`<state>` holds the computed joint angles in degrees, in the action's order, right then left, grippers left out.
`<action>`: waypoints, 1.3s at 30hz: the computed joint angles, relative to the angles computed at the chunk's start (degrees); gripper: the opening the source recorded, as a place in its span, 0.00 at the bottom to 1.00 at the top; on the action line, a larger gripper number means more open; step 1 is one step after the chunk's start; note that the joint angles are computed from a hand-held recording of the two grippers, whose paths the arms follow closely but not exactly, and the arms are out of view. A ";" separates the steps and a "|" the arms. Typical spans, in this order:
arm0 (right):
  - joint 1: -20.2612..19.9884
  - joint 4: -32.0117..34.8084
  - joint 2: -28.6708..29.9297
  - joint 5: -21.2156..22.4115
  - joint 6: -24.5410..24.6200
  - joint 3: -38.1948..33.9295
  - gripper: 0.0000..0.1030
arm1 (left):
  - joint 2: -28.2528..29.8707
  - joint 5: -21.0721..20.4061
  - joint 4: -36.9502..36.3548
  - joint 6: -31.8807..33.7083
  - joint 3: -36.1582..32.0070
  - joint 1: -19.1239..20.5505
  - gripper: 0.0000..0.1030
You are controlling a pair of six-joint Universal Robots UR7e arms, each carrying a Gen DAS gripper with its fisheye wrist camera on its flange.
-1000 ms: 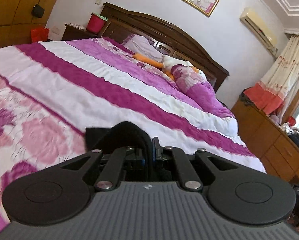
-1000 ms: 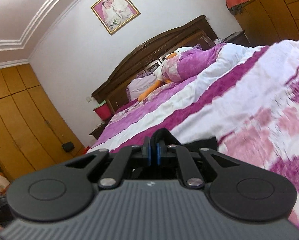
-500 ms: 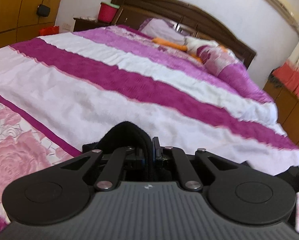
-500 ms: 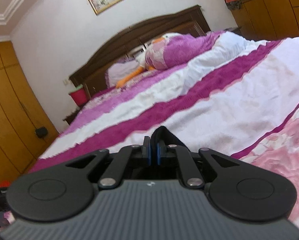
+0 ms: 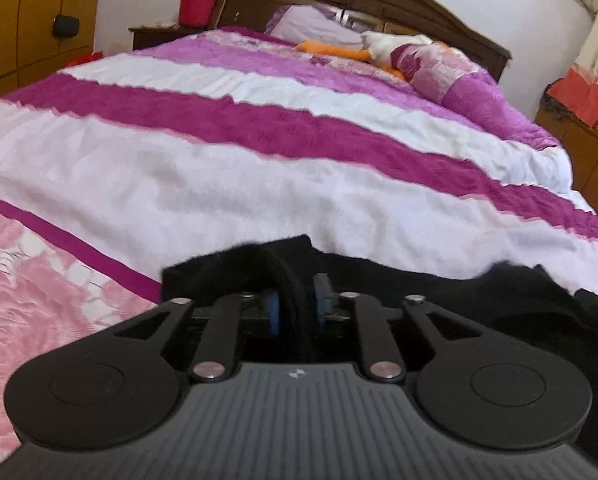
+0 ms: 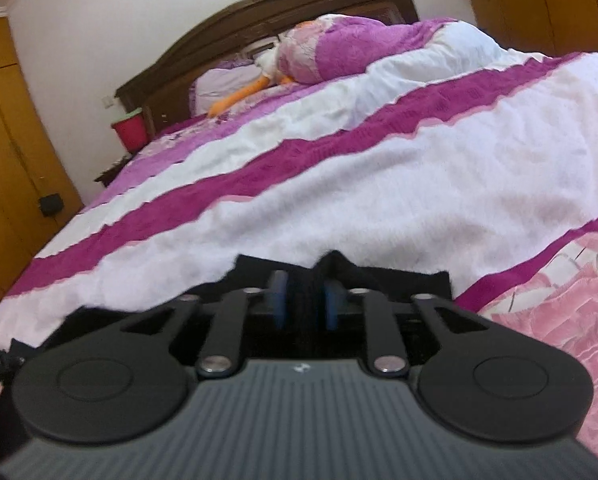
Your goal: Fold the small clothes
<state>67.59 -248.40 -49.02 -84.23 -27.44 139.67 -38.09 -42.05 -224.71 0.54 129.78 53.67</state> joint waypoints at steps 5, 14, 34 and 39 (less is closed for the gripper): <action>-2.10 -3.21 -2.45 3.73 -3.50 4.94 0.49 | -2.48 2.67 -3.51 -0.55 6.39 -4.79 0.45; -2.99 0.11 -4.95 7.28 -14.87 8.48 0.50 | -2.86 -2.72 -2.31 0.83 8.85 -7.08 0.45; 1.96 12.15 -0.55 -3.80 -9.75 -6.06 0.48 | 3.35 -2.35 4.79 5.85 -6.93 3.79 0.45; 1.99 11.20 -1.27 -2.93 -8.67 -5.05 0.48 | 2.09 -0.74 5.83 5.50 -5.43 2.27 0.45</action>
